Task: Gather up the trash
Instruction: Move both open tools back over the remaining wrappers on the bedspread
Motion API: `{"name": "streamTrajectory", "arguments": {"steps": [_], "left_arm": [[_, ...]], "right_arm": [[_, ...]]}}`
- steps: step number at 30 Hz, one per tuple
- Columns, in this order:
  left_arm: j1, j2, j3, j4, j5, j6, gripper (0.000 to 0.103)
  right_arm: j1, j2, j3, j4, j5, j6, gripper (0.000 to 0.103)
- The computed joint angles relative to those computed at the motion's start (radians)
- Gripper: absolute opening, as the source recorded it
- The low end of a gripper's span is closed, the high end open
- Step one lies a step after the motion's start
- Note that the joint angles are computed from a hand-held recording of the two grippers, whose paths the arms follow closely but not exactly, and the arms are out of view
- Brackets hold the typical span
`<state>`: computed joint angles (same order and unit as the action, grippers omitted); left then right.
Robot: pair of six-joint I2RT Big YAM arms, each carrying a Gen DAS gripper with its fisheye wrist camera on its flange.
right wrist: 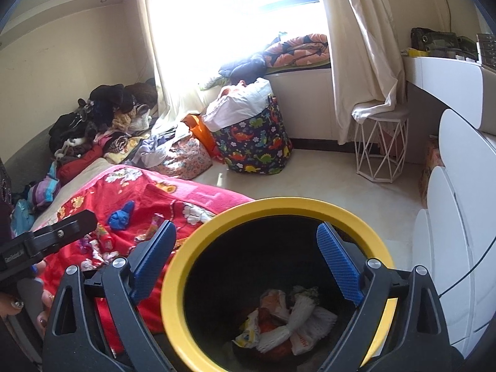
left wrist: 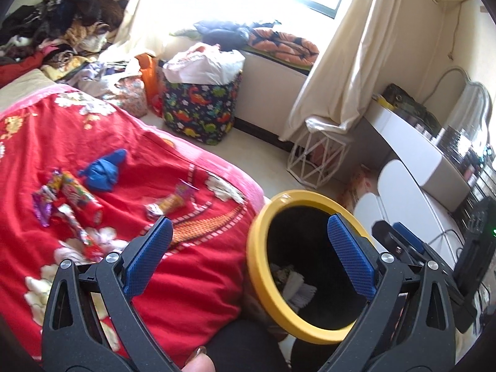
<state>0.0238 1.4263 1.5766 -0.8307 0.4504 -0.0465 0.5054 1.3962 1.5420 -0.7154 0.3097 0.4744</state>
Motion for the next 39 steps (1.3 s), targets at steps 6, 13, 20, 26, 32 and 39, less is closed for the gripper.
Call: {"name": "streamTrajectory", "arguments": {"steps": [6,13,20,26,32,39], "left_arm": [[0.04,0.002,0.007,0.029,-0.021,-0.015,0.092],[0.074,0.004,0.015,0.055,-0.033,-0.022,0.092],[0.101,0.005,0.018,0.07,-0.057,-0.026,0.092],[0.128,0.015,0.025,0.083,-0.089,-0.026,0.092],[0.16,0.036,0.041,0.085,-0.103,-0.034,0.092],[0.192,0.057,0.046,0.102,-0.146,-0.039,0.092]], "right_arm": [[0.027,0.028,0.044,-0.004,-0.012,-0.016,0.091],[0.05,0.069,0.101,-0.02,-0.023,-0.035,0.093],[0.073,0.118,0.167,-0.033,-0.037,-0.068,0.094],[0.096,0.175,0.238,-0.046,-0.056,-0.106,0.095],[0.117,0.237,0.311,-0.071,-0.084,-0.146,0.095],[0.133,0.318,0.401,-0.115,-0.121,-0.177,0.095]]}}
